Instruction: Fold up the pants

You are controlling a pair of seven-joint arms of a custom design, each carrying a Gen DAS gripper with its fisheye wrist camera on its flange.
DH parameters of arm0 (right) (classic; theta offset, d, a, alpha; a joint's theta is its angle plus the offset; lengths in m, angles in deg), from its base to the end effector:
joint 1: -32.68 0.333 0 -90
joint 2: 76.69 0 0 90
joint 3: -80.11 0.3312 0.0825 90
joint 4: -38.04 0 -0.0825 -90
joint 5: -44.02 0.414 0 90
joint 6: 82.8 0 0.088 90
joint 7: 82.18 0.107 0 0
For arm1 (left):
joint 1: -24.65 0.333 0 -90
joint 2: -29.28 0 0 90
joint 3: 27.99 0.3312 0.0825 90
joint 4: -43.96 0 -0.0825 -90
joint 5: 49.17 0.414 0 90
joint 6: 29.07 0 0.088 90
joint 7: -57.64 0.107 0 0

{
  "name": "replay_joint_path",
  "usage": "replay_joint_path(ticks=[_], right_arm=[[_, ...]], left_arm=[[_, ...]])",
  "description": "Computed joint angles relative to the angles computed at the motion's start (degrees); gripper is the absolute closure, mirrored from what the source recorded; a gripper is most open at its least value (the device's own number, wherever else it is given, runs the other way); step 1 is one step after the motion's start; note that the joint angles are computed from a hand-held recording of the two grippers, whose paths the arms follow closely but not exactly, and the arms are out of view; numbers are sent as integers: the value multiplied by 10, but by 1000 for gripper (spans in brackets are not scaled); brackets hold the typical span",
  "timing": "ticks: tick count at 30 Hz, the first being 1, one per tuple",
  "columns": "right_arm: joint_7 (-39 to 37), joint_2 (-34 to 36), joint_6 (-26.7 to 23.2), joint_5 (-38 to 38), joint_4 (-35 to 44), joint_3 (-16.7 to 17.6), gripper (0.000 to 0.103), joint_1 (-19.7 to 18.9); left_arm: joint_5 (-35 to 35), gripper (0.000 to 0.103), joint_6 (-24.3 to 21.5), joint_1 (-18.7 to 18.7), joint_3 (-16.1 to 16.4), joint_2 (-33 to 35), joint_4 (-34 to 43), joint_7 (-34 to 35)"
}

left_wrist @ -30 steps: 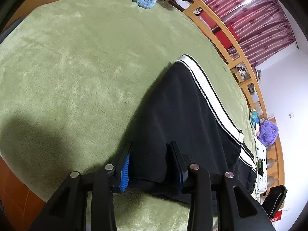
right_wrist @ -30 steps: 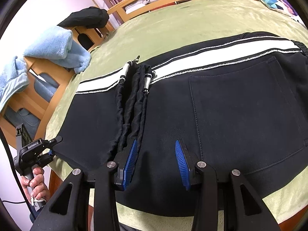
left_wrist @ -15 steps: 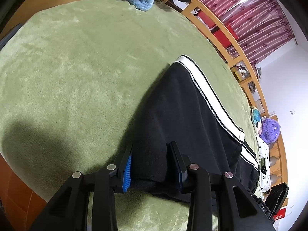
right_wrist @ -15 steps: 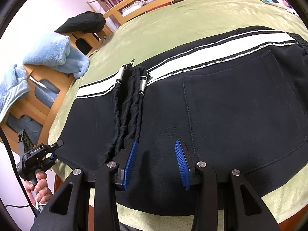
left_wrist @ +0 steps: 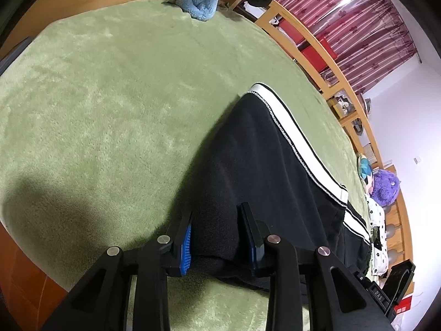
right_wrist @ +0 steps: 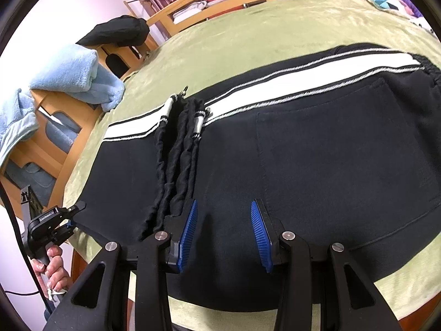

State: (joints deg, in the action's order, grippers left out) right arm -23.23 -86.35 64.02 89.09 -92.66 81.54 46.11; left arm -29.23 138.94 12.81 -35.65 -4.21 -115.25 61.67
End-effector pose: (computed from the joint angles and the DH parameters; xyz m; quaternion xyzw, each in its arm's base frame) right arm 0.5309 0.1302 0.4687 -0.7353 0.5843 -0.0006 0.3432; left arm 0.3757 -0.1562 0.4534 -0.8675 0.3319 -0.3610 0.0841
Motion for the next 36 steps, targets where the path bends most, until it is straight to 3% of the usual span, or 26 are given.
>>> replay_joint_path(ticks=[3, 5, 8, 12, 14, 19, 23, 28, 36], right_arm=[[0, -4, -1, 6, 1, -6, 62, -4], [0, -8, 5, 4, -1, -7, 62, -7], [-2, -18, 15, 4, -7, -9, 62, -11], [-2, -26, 26, -13, -11, -12, 62, -20], [-6, -28, 27, -16, -10, -16, 62, -24], [-1, -38, 63, -53, -16, -21, 62, -47], [5, -38, 89, -85, -14, -29, 62, -71], [-12, -31, 94, -76, -2, -54, 62, -93], [-33, -24, 74, -37, 4, -85, 62, -133]], left_arm=[[-15, 70, 18, -11, 17, 2, -12, 4], [-21, 62, 36, -17, 30, 3, -26, 10], [-26, 61, 64, -15, 34, 9, -35, 12], [-18, 61, 16, -4, 17, 30, 2, 19], [-1, 74, -29, 9, -3, 32, 26, 26], [26, 83, -61, 13, -12, -3, 68, 54], [71, 84, -105, 17, -45, 20, 168, 94], [120, 85, -140, -3, -82, 104, 319, 162], [120, 86, -139, -71, -108, 347, 597, 273]])
